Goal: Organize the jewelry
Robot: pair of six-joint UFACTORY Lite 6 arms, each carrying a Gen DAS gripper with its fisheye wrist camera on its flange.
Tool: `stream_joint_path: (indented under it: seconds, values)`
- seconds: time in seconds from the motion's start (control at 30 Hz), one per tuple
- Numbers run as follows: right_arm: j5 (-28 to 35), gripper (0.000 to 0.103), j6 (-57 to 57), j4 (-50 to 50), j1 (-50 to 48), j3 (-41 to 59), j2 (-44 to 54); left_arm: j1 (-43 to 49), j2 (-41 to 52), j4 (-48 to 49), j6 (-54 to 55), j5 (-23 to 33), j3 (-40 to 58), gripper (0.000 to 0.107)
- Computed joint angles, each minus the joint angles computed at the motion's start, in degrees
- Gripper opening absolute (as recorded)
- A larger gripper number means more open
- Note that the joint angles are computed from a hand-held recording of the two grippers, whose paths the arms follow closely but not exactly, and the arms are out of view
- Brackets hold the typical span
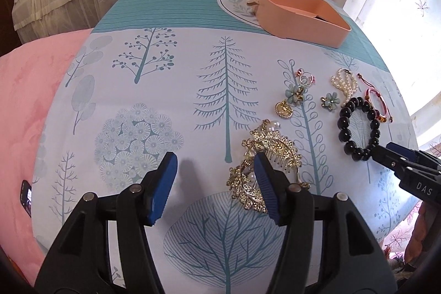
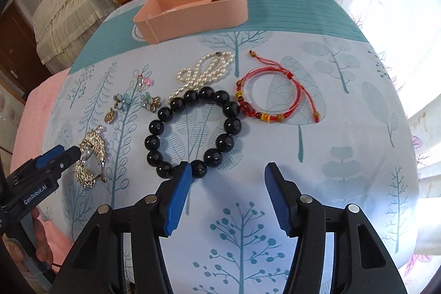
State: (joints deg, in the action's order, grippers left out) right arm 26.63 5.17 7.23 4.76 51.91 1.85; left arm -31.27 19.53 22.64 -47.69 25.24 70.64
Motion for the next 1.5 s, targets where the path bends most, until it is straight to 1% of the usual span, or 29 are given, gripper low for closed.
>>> stream_joint_path:
  seconds: [0.07,0.13,0.2,0.23,0.27,0.3,0.33,0.37,0.47,0.63,0.73,0.8,0.83,0.93,1.13,1.23,1.47,1.5]
  values:
    - [0.20,0.056,-1.60,1.65,0.55,0.73,0.80,0.04,-0.06,0.07,-0.04,-0.04,-0.13,0.055]
    - [0.05,0.055,-0.71,0.40,1.77,1.54,1.72,0.12,-0.17,-0.13,0.24,-0.22,-0.31,0.055]
    - [-0.43,0.045,-2.98,2.08,2.20,1.63,2.05,0.23,-0.29,-0.46,0.62,-0.31,-0.41,0.055]
    - [-0.36,0.031,-7.09,6.19,2.06,2.01,2.35,0.26,-0.32,-0.55,0.72,-0.34,-0.42,0.055]
    - [-0.06,0.021,-9.62,8.75,2.11,2.22,2.54,0.25,-0.41,-0.56,0.76,-0.31,-0.46,0.055]
    - [0.13,0.014,-10.07,8.92,2.47,2.50,2.89,0.24,-0.49,-0.69,0.88,-0.34,-0.54,0.055]
    - [-0.07,0.003,-8.14,6.69,3.37,2.99,3.50,0.42,-0.57,-1.21,1.51,-0.37,-0.53,0.055]
    - [-0.25,0.001,-7.65,6.26,3.65,3.19,3.71,0.73,-0.70,-2.26,2.62,-0.41,-0.48,0.055]
    - [-0.18,0.001,-12.52,11.73,2.04,3.79,4.26,1.60,-0.57,-6.01,6.30,-0.14,0.25,0.055]
    - [-0.82,0.001,-17.25,16.21,0.14,4.14,5.02,2.50,-0.21,-10.35,10.83,0.16,1.44,0.055]
    - [-0.57,0.001,-19.88,18.30,-0.86,4.92,5.79,3.49,-0.48,-15.59,16.69,0.30,1.69,0.055]
    - [-0.52,0.001,-22.29,20.15,-1.66,5.07,6.14,4.94,-0.94,-21.30,22.76,0.52,1.73,0.055]
    - [-0.48,0.001,-23.01,20.80,-1.84,5.35,6.40,6.20,-1.10,-25.73,27.32,1.02,1.93,0.055]
    - [-0.24,0.001,-25.81,23.53,-2.63,6.07,7.29,9.67,-1.00,-36.35,38.07,3.43,3.08,0.055]
    - [-0.13,0.001,-33.87,30.78,-4.76,5.00,7.57,13.24,2.28,-49.82,50.88,8.06,7.53,0.060]
    - [0.59,0.001,-37.19,33.25,-5.87,4.47,7.21,12.40,5.42,-49.06,50.49,9.32,10.36,0.060]
    - [1.43,0.001,-40.75,35.30,-6.86,4.50,7.60,7.82,10.92,-37.76,43.31,10.47,15.76,0.060]
    - [1.33,0.001,-40.49,35.10,-6.67,4.44,7.52,7.18,11.51,-36.23,42.67,10.94,16.52,0.058]
